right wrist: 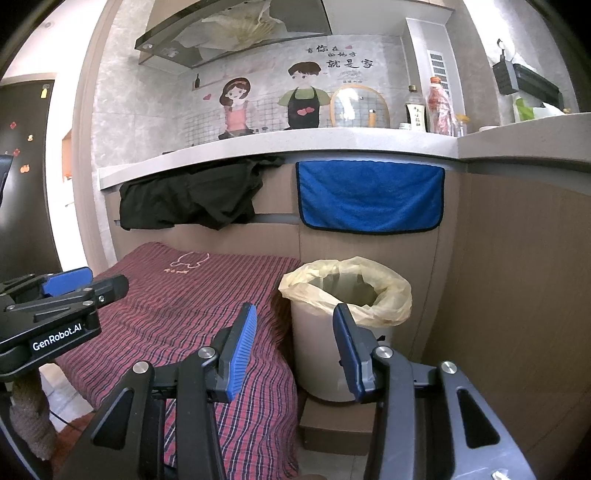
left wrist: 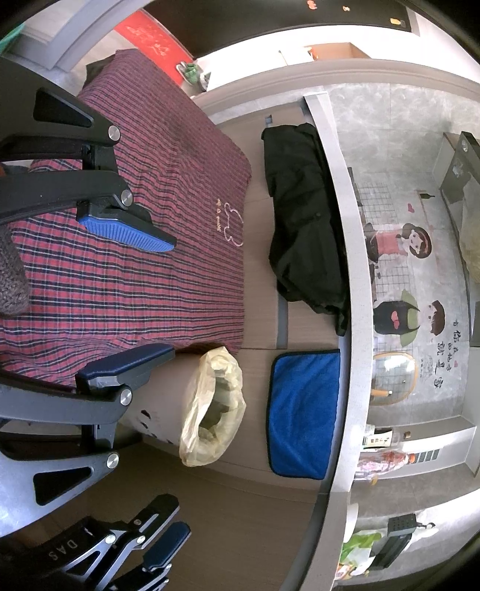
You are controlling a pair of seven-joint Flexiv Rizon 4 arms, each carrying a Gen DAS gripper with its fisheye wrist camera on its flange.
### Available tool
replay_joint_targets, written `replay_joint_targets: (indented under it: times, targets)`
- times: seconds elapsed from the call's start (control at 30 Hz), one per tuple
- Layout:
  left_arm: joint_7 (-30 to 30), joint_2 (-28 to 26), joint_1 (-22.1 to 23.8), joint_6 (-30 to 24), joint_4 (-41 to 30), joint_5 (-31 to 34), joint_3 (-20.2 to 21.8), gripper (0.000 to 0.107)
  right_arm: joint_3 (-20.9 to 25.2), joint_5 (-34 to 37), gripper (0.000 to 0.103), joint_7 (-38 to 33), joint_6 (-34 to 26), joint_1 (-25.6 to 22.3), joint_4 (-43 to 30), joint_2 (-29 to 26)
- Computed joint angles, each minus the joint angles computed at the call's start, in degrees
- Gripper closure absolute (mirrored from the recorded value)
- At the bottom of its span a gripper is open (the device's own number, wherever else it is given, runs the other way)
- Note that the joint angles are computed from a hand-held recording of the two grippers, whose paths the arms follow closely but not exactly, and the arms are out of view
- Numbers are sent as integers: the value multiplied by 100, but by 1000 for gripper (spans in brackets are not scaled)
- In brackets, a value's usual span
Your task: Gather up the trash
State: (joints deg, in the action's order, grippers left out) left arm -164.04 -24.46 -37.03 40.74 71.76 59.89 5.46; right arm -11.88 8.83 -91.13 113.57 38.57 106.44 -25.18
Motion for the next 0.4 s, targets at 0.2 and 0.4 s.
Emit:
replay_joint_targets:
  times: [0.2, 0.4]
  targets:
    - [-5, -19, 27, 67, 31, -24, -6, 54, -13, 14, 63, 9, -7, 7, 9, 17]
    - [36, -50, 25, 80, -5, -58, 7, 54, 6, -9, 63, 27, -35, -22, -7, 12]
